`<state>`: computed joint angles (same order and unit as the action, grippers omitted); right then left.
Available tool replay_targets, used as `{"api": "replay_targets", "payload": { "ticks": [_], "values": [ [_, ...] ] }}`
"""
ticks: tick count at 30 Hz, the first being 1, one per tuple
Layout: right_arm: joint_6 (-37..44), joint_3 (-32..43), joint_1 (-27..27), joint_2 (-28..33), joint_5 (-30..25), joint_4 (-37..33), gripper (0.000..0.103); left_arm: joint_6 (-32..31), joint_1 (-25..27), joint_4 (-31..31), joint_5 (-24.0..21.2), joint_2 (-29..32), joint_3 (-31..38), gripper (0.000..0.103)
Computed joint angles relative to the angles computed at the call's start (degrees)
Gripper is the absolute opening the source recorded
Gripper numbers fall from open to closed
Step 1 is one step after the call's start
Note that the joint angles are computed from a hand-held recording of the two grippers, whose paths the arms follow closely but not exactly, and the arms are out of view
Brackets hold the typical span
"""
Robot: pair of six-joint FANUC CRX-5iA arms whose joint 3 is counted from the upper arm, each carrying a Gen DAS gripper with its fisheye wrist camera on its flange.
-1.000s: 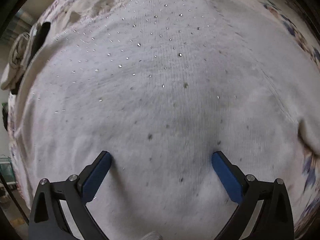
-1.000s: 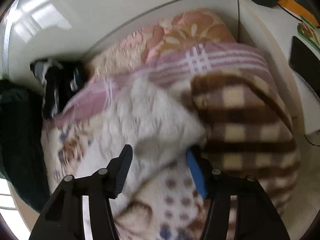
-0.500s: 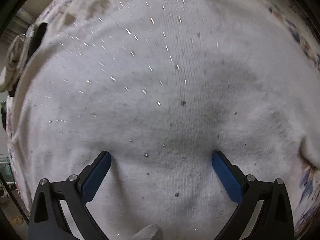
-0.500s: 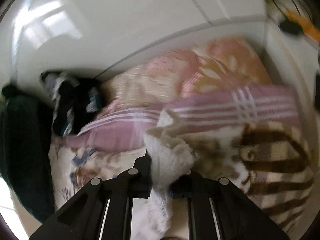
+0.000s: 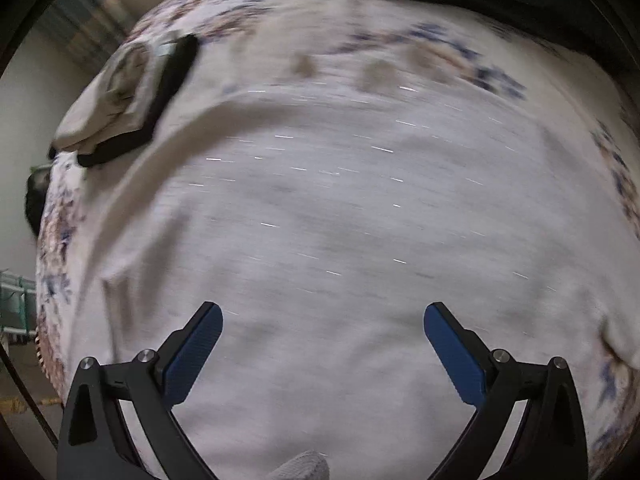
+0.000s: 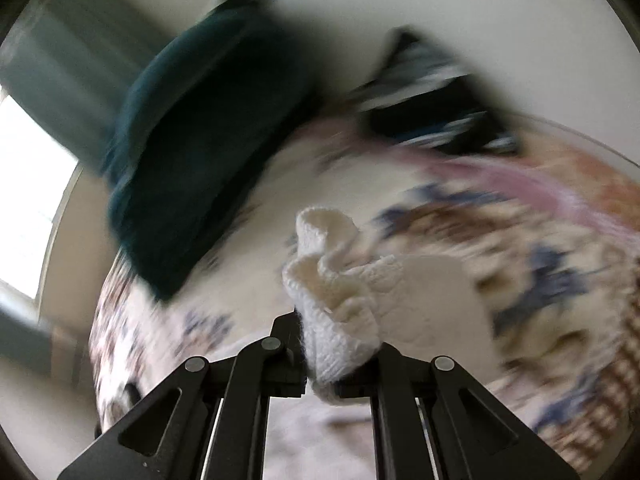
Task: Fold small clothes
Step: 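Carry the sweater cuff with the right gripper across the sweater body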
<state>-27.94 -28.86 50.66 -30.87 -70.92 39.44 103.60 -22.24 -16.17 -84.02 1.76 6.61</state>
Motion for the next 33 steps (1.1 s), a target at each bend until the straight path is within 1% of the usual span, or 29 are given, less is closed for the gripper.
{"api": "replay_targets", "payload": {
  "ticks": [1, 2, 4, 5, 7, 9, 11, 12, 14, 17, 20, 21, 25, 27, 28, 29, 30, 31, 32, 33],
  "values": [
    [1.7, 2.0, -0.3, 3.1, 2.9, -0.5, 0.009, -0.8, 2.1, -0.1, 0.3, 0.6, 0.6, 0.103],
    [3.4, 4.8, -0.6, 7.3, 6.5, -1.2, 0.009, -2.2, 5.5, 0.0, 1.3, 1.7, 1.4, 0.103],
    [6.7, 9.6, -1.2, 14.2, 12.6, -3.3, 0.009, -2.5, 9.7, -0.6, 2.2, 2.4, 1.7, 0.103],
    [7.3, 12.0, -0.9, 17.4, 14.5, -3.8, 0.009, -2.8, 12.3, -0.8, 2.5, 1.7, 1.2, 0.103],
    [10.1, 18.0, -0.7, 25.0, 19.1, -5.8, 0.009, -3.5, 16.8, -0.6, 4.3, 2.4, 1.4, 0.103],
    [13.8, 24.8, 0.2, 32.7, 21.9, -8.5, 0.009, -3.9, 21.0, -0.9, 5.5, 1.7, 0.6, 0.103],
    [19.9, 33.4, 0.8, 40.8, 22.8, -12.9, 0.008, -4.3, 25.2, -1.0, 6.6, 1.4, -0.3, 0.103],
    [23.9, 38.4, 1.4, 45.3, 22.6, -15.5, 0.008, -4.5, 27.4, -0.8, 7.2, 1.2, -1.0, 0.103],
    [30.7, 48.3, 2.5, 53.4, 19.5, -19.2, 0.008, -5.2, 32.2, -0.2, 7.7, 0.9, -2.2, 0.103],
    [40.3, 63.2, 4.0, 64.5, 14.0, -24.7, 0.008, -5.5, 36.9, 0.6, 8.4, 1.4, -3.0, 0.103],
    [45.7, 73.1, 4.7, 71.6, 9.4, -27.5, 0.008, -6.2, 41.1, 0.8, 9.4, 1.7, -3.6, 0.103],
    [47.2, 75.5, 4.7, 73.5, 8.0, -28.1, 0.008, -6.1, 41.6, 0.8, 9.3, 1.6, -3.7, 0.103],
    [49.2, 87.8, 5.5, 81.7, 0.7, -29.4, 0.008, -6.3, 45.0, 1.8, 9.6, 1.9, -4.3, 0.103],
    [52.0, 96.7, 4.9, 86.7, -5.2, -32.3, 0.011, -6.5, 46.4, 2.4, 10.0, 1.7, -4.8, 0.103],
    [52.9, 98.3, 4.6, 87.3, -6.3, -34.6, 0.014, -6.4, 46.8, 2.5, 10.0, 1.5, -5.0, 0.103],
    [53.6, 97.5, 3.8, 86.7, -4.4, -37.8, 0.024, -6.6, 47.6, 2.8, 10.3, 1.1, -5.3, 0.103],
    [54.0, 94.4, 3.0, 84.5, -1.4, -41.2, 0.036, -6.8, 48.1, 3.1, 10.2, 0.6, -5.5, 0.103],
    [54.5, 88.8, 2.3, 80.9, 3.5, -44.5, 0.059, -7.2, 49.2, 4.0, 10.1, 0.0, -6.0, 0.103],
    [54.4, 82.8, 1.6, 77.0, 8.8, -47.7, 0.076, -7.6, 50.7, 5.1, 9.8, -0.9, -6.6, 0.103],
    [52.6, 76.9, 1.5, 73.2, 13.1, -47.8, 0.081, -7.7, 51.6, 5.8, 9.5, -1.7, -7.1, 0.103]
  ]
}}
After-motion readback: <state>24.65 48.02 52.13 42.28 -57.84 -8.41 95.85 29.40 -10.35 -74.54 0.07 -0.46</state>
